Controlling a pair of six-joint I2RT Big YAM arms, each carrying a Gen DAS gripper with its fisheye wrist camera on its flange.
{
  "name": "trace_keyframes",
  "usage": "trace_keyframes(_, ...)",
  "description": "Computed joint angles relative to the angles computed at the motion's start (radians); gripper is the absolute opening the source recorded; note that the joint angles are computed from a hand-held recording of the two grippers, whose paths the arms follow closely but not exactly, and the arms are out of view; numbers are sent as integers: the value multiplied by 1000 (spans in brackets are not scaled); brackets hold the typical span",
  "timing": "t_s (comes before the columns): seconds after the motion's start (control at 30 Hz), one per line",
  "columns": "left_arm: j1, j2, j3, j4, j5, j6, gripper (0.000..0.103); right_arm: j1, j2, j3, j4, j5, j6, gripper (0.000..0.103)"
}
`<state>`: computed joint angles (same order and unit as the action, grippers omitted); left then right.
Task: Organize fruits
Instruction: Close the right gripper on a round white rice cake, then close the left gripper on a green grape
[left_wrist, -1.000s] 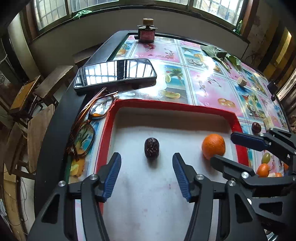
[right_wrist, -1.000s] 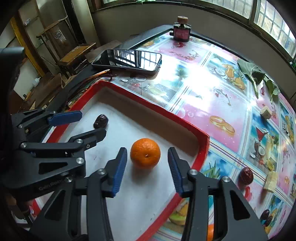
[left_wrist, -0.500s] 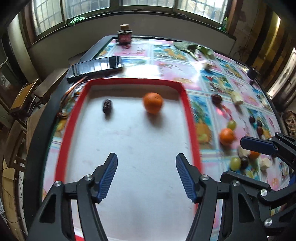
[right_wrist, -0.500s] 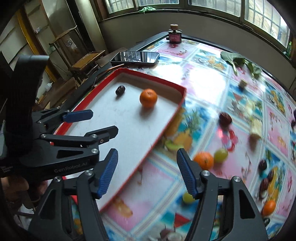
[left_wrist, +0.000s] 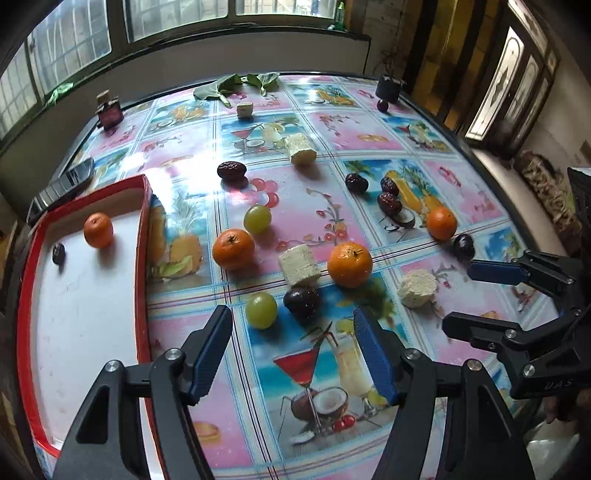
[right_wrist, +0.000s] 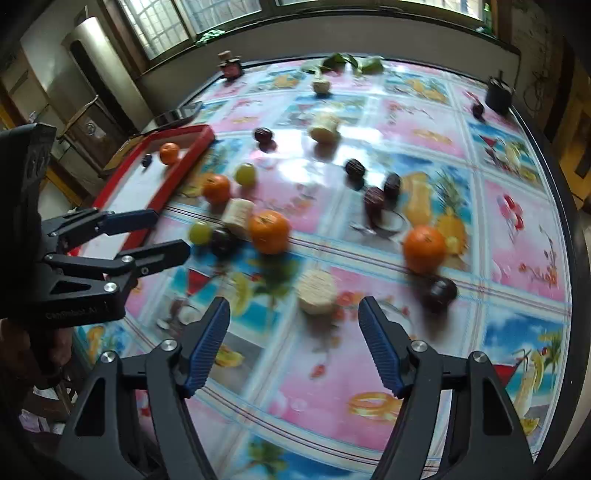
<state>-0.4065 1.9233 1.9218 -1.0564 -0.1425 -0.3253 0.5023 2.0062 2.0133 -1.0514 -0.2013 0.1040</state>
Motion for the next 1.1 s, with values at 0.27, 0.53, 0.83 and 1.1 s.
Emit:
trace_keyframes(0.27,-2,0,-9,-30,-23,14,68,-18,38,-23,56,-80,-21,73)
trace_keyframes(0.53,16,5,-29,-3,38,15,68,-3,90,51,30,-17,-85,33)
trace_keyframes(0.83,40,50,3,-11,135,16,44,-18,73,24,34,-52,-60,33)
trace_keyframes(1.1,49,38,-1,-24,186,78,44,-17,63,6,45,-53,-50,33)
